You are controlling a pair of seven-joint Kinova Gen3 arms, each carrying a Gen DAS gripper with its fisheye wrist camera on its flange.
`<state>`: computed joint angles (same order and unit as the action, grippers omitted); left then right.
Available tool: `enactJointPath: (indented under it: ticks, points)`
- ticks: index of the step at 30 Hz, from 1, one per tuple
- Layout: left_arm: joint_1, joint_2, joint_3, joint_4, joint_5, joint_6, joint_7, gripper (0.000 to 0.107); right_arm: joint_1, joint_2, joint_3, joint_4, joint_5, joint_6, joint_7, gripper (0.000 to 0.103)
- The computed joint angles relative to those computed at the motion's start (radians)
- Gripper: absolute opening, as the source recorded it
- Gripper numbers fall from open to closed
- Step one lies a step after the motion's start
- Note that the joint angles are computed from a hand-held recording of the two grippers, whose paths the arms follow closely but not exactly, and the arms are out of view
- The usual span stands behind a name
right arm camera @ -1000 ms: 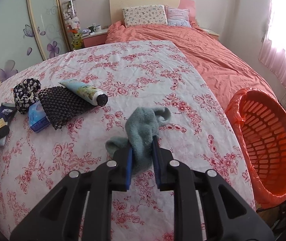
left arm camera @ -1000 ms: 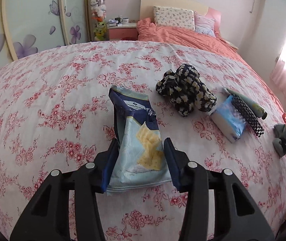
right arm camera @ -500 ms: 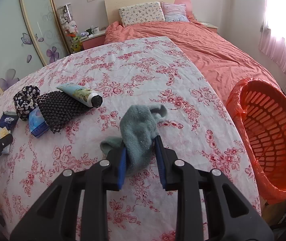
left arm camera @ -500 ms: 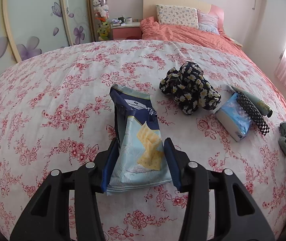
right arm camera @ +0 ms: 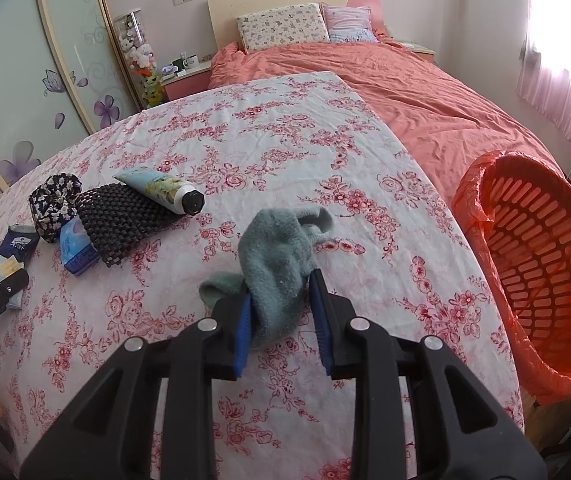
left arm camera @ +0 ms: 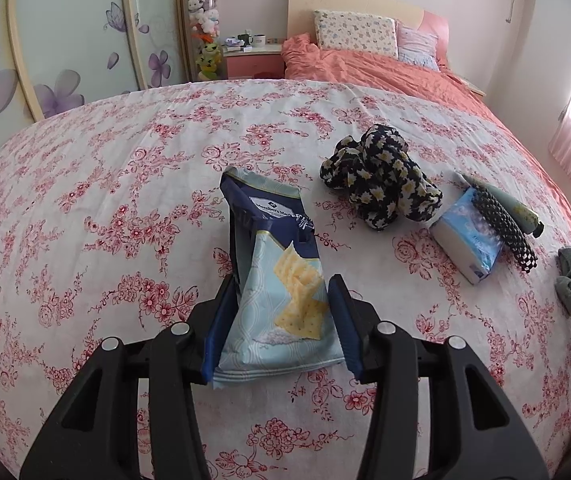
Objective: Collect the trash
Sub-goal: 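Grasp the blue snack bag with the left tool, then carry the snack bag and sock to the orange basket and release both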
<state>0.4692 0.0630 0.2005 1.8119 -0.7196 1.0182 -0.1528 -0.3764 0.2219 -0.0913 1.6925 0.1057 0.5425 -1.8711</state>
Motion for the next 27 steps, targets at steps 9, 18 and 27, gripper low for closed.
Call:
enactJointPath:
  ticks: [9,18,27]
  points:
    - [-0.013,-0.016,0.006,0.021,0.001,-0.023,0.015,0.048,0.003,0.0,-0.001,0.001,-0.004,-0.001,0.004,0.029]
    - [-0.016,-0.017,0.008,0.022,0.001,-0.024,0.015,0.048,0.005,-0.001,-0.002,0.002,-0.011,-0.002,0.009,0.029]
    - [-0.016,-0.017,0.008,0.022,0.001,-0.024,0.015,0.048,0.01,-0.001,-0.002,0.002,-0.018,-0.003,0.017,0.029]
